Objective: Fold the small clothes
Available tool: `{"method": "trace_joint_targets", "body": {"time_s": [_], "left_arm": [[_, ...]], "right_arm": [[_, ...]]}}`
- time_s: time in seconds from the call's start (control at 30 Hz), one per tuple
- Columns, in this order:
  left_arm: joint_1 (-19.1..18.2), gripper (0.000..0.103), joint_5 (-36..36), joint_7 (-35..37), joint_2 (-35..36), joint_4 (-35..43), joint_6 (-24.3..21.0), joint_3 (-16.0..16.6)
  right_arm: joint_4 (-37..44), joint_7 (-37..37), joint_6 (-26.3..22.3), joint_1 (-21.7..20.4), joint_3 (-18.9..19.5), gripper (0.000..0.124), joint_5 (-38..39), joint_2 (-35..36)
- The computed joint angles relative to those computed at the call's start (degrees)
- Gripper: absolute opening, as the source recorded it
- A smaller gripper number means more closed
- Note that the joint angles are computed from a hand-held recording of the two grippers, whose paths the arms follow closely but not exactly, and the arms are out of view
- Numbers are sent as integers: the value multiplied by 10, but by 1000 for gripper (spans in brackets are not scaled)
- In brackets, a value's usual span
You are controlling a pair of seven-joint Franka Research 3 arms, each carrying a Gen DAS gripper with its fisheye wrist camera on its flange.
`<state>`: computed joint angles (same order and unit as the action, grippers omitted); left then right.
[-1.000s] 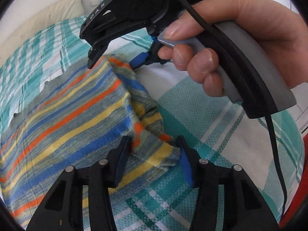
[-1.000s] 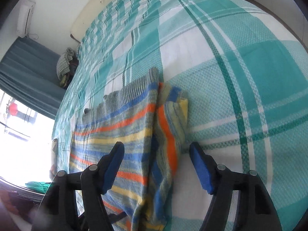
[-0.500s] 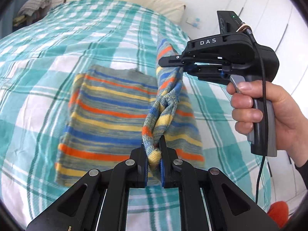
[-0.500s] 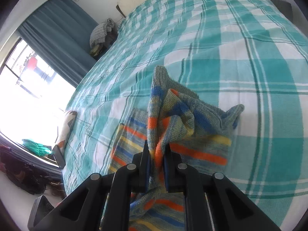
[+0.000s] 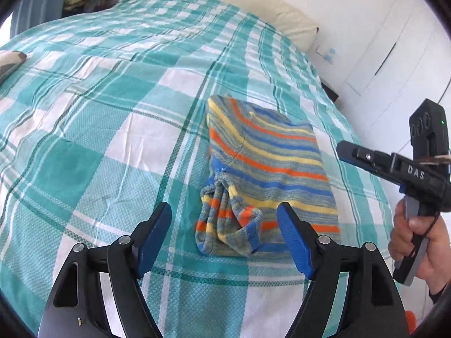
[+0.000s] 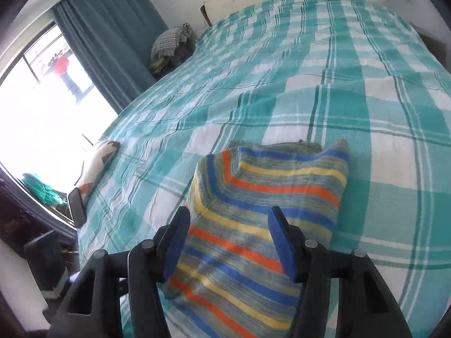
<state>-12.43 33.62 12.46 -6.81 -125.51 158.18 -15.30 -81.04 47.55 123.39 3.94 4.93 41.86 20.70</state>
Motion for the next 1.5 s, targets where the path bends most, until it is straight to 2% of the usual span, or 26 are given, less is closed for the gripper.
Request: {"method": "trace_joint_targets", "body": {"time_s": [0.03, 0.07, 0.1, 0.13, 0.17, 0.2, 0.23, 0.27, 0.33, 0.4, 0.43, 0.47, 0.6, 0.63, 0.83, 0.93, 1.1, 1.3, 1.4, 1.5], "left_arm": [[-5, 74, -9, 19, 17, 20, -33, -3], [-10, 51, -23, 47, 45, 51, -83, -2], [-12, 15, -51, 90, 81, 83, -118, 7], [-13, 11, -74, 104, 98, 94, -134, 11], [-11, 11, -81, 98, 96, 85, -123, 15], [-10, 11, -83, 101, 88, 70, -102, 21], [-11, 11, -90, 112, 80, 69, -111, 22], [-14, 15, -82, 108, 69, 68, -131, 21], [-16, 30, -74, 91, 33, 45, -160, 19], [-13, 73, -77, 76, -10, 2, -146, 17], [-12, 79, -63, 61, -29, -12, -158, 10], [-11, 87, -48, 51, -40, -18, -175, 1], [-18, 91, -16, 44, -38, -15, -242, -21], [-22, 91, -15, 43, -31, -13, -250, -22], [-35, 96, 11, 16, -20, -10, -267, -24], [-39, 97, 15, 16, -12, -6, -275, -22], [-43, 99, 20, 15, -7, -5, -275, -18], [-44, 102, 26, 14, -2, -11, -264, -15], [-44, 102, 20, 21, -5, -14, -257, -12], [-44, 101, -18, 49, -11, -9, -254, -5]], "right_arm": [[-41, -31, 6, -3, -2, 35, -6, -29], [-75, -55, 2, -6, -5, 31, -13, -51], [-105, -69, -10, -7, -8, 28, -19, -65], [-131, -70, -15, 0, -14, 28, -42, -72], [-154, -53, -9, 15, -24, 25, -95, -70], [-197, -56, 16, 28, -34, 25, -107, -79], [-242, -78, 70, 21, -25, 25, -80, -103], [-270, -94, 98, 24, -29, 25, -55, -124], [-288, -57, 107, 24, -32, 29, -51, -148], [-328, -61, 119, 18, -40, 49, 0, -188], [-354, -68, 137, 18, -44, 68, 12, -210], [-386, -69, 166, 20, -47, 76, 11, -236], [-486, -34, 260, 25, -55, 76, -33, -307], [-504, -20, 275, 24, -58, 80, -46, -317], [-573, 34, 342, 23, -65, 103, -121, -338], [-591, 24, 381, 33, -70, 103, -128, -337], [-605, 28, 403, 43, -76, 103, -132, -339], [-609, 18, 403, 51, -84, 103, -119, -344], [-606, 67, 389, 29, -65, 103, -167, -346], [-613, 148, 387, 2, -38, 103, -236, -355]]}}
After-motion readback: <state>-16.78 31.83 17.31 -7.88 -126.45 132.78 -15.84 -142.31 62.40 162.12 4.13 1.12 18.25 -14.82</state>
